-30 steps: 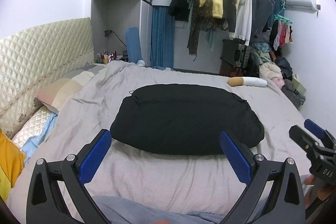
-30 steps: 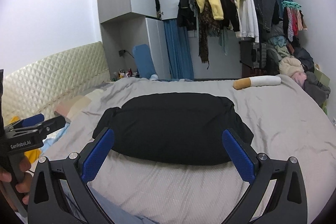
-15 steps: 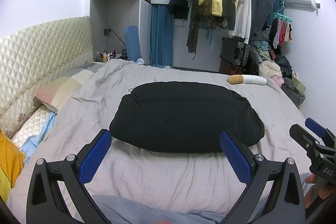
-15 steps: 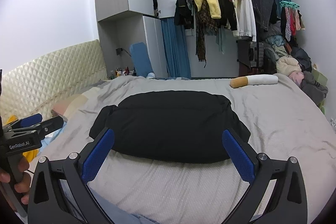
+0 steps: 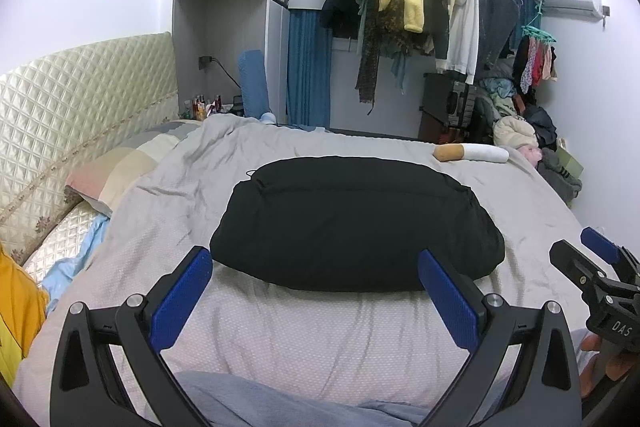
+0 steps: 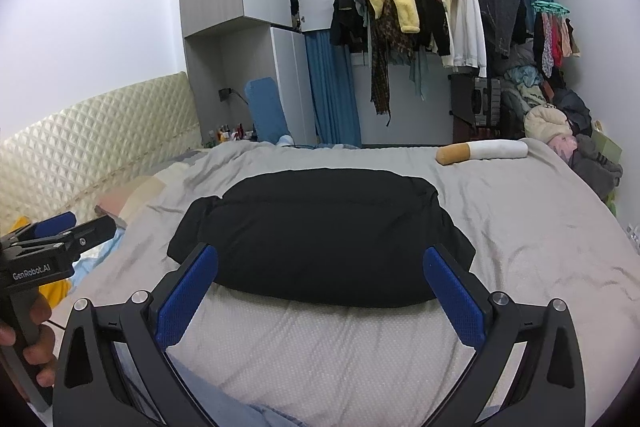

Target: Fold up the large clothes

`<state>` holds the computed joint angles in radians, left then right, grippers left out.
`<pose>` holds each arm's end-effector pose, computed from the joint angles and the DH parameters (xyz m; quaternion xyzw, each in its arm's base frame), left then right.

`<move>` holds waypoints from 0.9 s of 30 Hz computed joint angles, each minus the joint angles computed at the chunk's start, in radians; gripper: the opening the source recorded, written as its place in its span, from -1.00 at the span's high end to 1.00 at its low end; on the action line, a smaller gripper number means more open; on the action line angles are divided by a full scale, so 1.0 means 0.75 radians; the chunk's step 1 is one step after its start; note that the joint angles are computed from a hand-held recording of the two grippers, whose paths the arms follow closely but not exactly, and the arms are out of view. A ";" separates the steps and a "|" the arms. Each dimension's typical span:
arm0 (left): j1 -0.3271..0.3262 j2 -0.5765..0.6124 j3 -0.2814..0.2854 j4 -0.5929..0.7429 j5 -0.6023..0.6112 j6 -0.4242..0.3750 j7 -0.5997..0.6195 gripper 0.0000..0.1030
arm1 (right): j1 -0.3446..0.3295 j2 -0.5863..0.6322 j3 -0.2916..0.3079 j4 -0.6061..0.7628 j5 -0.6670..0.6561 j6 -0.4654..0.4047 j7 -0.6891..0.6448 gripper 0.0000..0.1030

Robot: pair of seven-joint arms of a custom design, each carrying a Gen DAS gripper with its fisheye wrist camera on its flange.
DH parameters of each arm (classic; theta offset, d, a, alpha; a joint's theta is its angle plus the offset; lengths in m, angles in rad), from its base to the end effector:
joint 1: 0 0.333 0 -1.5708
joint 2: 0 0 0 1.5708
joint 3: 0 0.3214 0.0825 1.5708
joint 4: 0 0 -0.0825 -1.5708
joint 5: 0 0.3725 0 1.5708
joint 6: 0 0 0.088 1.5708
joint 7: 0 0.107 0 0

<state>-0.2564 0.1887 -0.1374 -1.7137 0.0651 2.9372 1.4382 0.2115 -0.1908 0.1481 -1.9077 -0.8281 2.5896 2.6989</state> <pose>0.6083 -0.2478 0.6120 -0.5154 0.6992 -0.4239 0.2566 0.4967 0.2105 0.6826 -0.5304 0.6719 -0.3634 0.3677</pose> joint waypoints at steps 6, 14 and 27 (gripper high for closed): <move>0.011 -0.008 -0.013 -0.013 -0.022 0.010 0.031 -1.00 | -0.001 -0.005 0.001 -0.005 0.000 -0.006 -0.004 -1.00; 0.015 -0.020 -0.019 -0.025 -0.053 0.019 0.064 -1.00 | -0.003 -0.014 0.008 -0.007 -0.016 -0.017 0.010 -1.00; 0.017 -0.031 -0.022 -0.033 -0.074 0.021 0.077 -1.00 | -0.002 -0.012 0.010 0.001 -0.020 -0.022 0.005 -1.00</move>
<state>-0.2434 0.1652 -0.1540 -1.7386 0.0096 2.9532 1.4961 0.2099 -0.2001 0.1556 -1.9071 -0.8431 2.5728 2.7023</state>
